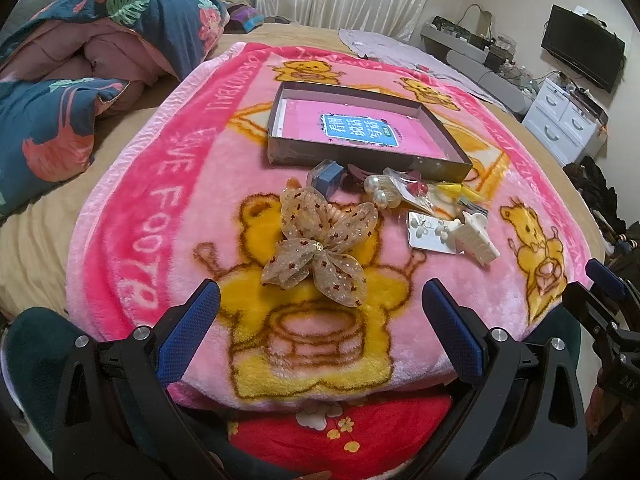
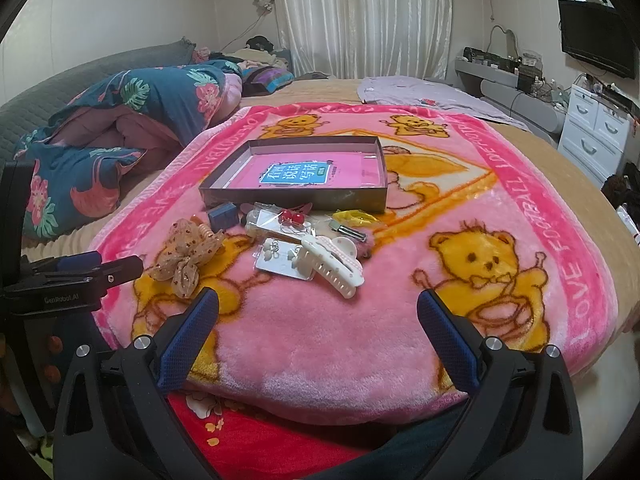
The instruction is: Organize jewelry
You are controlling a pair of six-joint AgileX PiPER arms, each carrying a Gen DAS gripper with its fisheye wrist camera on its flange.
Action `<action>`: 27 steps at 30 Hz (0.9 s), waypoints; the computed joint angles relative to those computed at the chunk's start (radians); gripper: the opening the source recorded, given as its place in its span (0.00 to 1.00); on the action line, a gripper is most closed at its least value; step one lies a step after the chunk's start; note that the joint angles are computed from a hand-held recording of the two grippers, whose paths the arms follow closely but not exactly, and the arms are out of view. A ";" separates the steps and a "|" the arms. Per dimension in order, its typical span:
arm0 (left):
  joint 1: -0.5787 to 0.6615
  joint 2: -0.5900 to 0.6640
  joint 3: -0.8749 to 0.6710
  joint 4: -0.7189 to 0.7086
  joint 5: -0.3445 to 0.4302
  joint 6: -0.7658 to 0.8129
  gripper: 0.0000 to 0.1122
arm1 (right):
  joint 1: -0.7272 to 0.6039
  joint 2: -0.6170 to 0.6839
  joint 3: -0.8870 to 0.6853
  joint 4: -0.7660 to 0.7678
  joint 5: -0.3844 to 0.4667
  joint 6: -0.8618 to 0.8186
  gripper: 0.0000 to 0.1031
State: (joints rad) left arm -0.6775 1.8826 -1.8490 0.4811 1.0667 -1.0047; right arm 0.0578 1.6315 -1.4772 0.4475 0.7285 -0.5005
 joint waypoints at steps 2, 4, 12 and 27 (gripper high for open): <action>-0.001 -0.001 0.003 0.002 -0.002 -0.002 0.84 | -0.002 -0.001 0.000 0.003 0.000 -0.003 0.96; -0.004 0.000 -0.001 0.005 0.002 -0.003 0.84 | -0.003 0.001 -0.003 0.002 0.004 -0.001 0.96; -0.005 0.019 -0.014 -0.013 0.003 0.005 0.84 | -0.007 -0.002 -0.001 0.005 0.005 0.003 0.96; 0.025 0.099 -0.111 -0.075 0.011 0.093 0.84 | -0.031 0.050 -0.043 -0.005 0.003 0.028 0.96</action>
State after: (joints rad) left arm -0.6524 1.9815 -1.9598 0.4057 1.0779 -0.9118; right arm 0.0273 1.6810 -1.5206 0.4427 0.7315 -0.4729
